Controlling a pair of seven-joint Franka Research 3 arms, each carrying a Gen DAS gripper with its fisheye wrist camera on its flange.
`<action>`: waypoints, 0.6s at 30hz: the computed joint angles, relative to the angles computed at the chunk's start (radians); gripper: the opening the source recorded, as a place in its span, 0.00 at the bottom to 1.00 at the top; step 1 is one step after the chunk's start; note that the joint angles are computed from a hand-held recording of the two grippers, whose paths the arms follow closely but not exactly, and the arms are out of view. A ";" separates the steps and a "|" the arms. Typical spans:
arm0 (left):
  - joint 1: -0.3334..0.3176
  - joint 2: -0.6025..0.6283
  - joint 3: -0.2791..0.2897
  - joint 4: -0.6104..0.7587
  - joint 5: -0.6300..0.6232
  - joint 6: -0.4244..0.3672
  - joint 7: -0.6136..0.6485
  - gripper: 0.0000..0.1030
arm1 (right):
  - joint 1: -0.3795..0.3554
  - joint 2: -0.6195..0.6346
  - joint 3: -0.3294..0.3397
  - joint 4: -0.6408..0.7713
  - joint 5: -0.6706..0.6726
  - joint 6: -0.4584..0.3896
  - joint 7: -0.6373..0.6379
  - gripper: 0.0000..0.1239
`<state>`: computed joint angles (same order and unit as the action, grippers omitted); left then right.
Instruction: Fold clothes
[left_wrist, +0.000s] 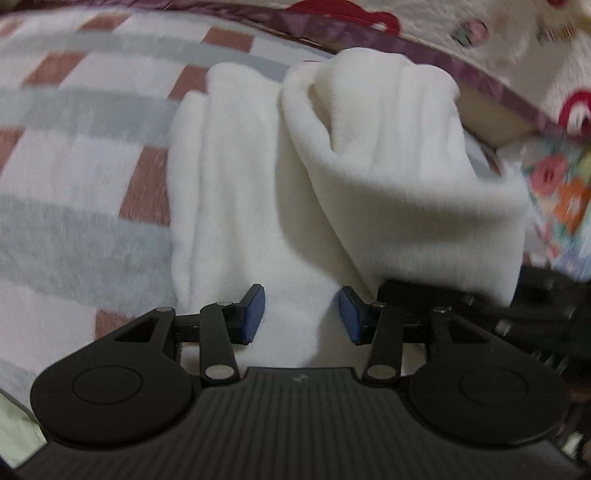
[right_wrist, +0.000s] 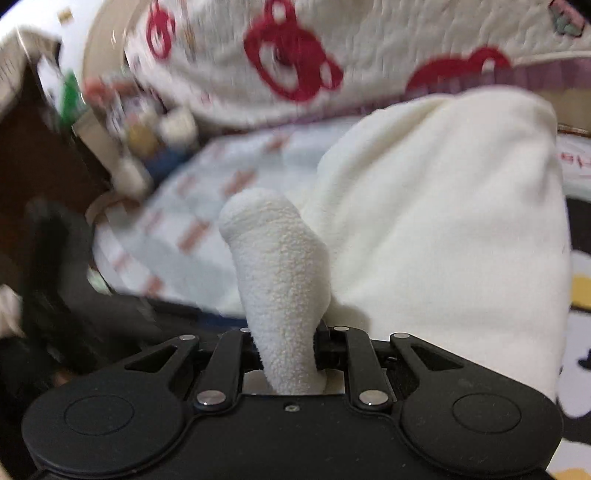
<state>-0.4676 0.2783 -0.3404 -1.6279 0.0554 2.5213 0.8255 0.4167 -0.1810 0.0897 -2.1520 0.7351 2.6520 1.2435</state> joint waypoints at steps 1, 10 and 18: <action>0.004 -0.004 -0.002 -0.009 -0.011 0.011 -0.002 0.43 | 0.001 -0.002 0.004 -0.004 -0.007 0.012 -0.002 0.16; 0.041 -0.063 -0.002 -0.115 -0.088 0.139 -0.023 0.42 | 0.041 -0.031 -0.014 0.018 0.142 0.034 -0.122 0.17; 0.093 -0.157 -0.006 -0.277 -0.235 0.316 -0.073 0.39 | 0.036 0.024 0.012 0.064 0.091 -0.004 -0.130 0.17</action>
<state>-0.3742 0.1218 -0.3462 -1.9044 -0.1795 2.8369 0.7524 0.4530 -0.1572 0.1013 -2.0880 0.8261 2.6481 1.1139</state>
